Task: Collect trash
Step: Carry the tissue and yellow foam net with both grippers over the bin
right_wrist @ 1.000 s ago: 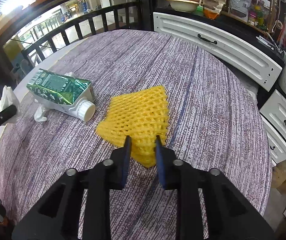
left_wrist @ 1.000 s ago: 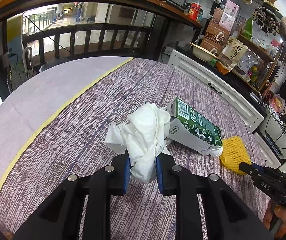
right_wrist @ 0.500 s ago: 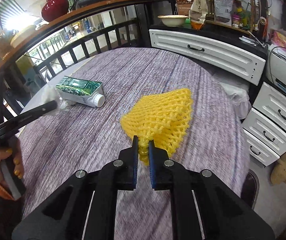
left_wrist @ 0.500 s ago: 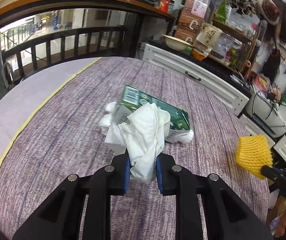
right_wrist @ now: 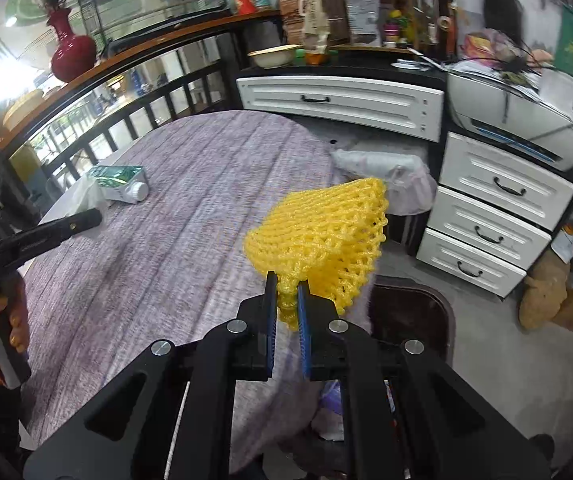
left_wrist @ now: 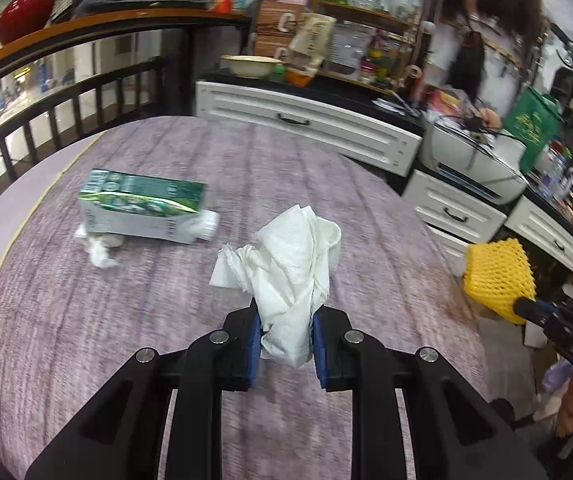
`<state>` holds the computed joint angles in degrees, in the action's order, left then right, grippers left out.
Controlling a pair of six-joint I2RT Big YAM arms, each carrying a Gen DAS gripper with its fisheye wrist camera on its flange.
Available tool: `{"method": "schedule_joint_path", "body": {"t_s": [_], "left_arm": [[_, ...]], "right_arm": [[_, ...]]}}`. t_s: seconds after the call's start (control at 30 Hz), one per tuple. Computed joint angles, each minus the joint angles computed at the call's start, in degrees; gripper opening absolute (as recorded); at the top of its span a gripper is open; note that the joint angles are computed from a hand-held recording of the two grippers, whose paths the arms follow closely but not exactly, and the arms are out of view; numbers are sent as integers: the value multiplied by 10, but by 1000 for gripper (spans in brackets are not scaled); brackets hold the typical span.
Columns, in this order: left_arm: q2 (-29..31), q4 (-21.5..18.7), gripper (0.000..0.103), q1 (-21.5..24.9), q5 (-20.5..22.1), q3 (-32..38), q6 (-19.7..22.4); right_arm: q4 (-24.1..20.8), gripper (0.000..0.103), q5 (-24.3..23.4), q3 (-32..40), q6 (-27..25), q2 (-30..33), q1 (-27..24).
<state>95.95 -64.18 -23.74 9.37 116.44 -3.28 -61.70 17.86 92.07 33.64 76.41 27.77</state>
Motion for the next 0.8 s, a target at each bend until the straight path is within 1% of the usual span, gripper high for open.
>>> {"method": "schedule_joint_path", "body": {"t_s": [0.07,0.13,0.27,0.43,0.53,0.73,0.8], "left_arm": [[-10,1,21,-15,11,-13,1],[-23,8,21,-32,10,-31,6],[-43,14,21,-61,20,-56,12],[-52,22,21,-92,30,-71,2],[-56,23,21,-112,29,-81,1],[-61,25,21,-149,26,-95,1],[-61,26,21,-158,23,-100,1]], "right_arm": [[3,10,3,-27,13,-24,-8],[1,10,15,-46,21,-42,-11],[-10,10,31,-81,33,-73,-18],[-19,10,26,-126,43,-95,-28],[-20,10,7,-154,49,-98,-37],[-4,10,-55,-206,67,-86,-63],[12,10,-79,-225,80,-86,-72]]}}
